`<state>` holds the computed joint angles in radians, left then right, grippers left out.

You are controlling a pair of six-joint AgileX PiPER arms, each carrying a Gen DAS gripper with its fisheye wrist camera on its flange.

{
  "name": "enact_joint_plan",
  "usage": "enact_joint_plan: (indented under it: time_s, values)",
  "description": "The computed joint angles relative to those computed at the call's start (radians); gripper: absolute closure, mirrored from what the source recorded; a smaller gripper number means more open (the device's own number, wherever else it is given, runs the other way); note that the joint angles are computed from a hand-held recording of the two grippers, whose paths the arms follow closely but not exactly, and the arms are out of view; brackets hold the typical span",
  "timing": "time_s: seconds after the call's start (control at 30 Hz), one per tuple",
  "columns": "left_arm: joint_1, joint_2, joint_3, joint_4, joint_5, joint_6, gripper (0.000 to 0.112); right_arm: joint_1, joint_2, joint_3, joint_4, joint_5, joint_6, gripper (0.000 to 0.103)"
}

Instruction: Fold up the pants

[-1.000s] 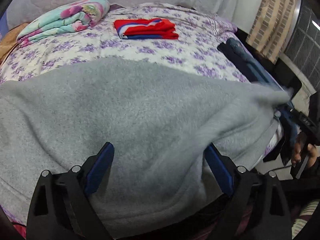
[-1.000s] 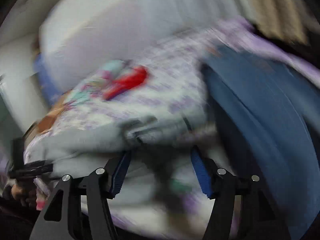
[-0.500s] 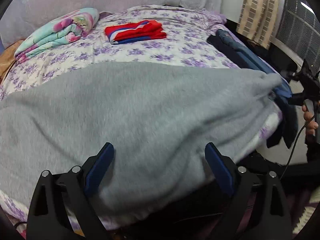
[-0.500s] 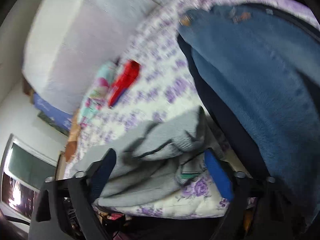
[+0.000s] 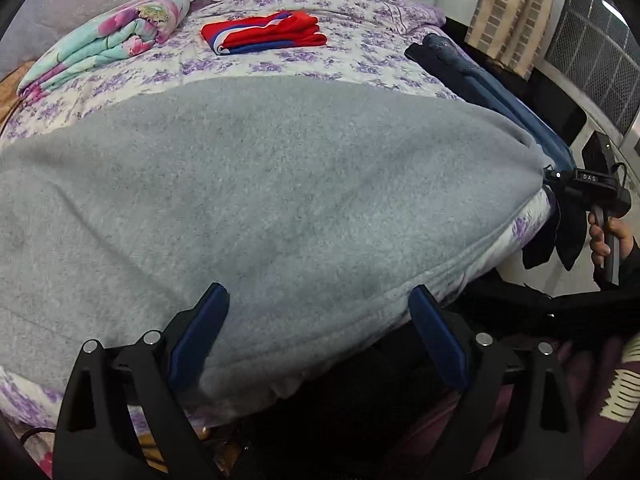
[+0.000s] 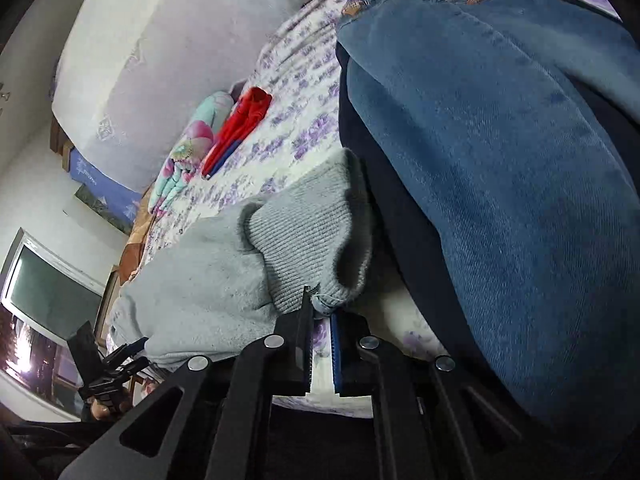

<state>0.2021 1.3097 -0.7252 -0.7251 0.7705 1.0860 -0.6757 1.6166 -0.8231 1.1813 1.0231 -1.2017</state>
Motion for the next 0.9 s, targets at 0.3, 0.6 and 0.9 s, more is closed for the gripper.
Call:
enact_joint_plan:
  time_s: [0.3, 0.6, 0.9]
  values:
    - [-0.024, -0.081, -0.059, -0.104, 0.038, -0.003, 0.015, -0.001, -0.464, 0.103, 0.067, -0.238, 0.052, 0.056]
    - [-0.117, 0.043, 0.032, -0.003, -0.135, -0.066, 0.015, 0.371, -0.098, -0.074, -0.270, -0.246, 0.329, 0.067]
    - [-0.127, 0.050, -0.145, 0.127, -0.210, -0.198, 0.014, 0.668, 0.149, -0.751, -0.215, 0.118, 0.485, 0.027]
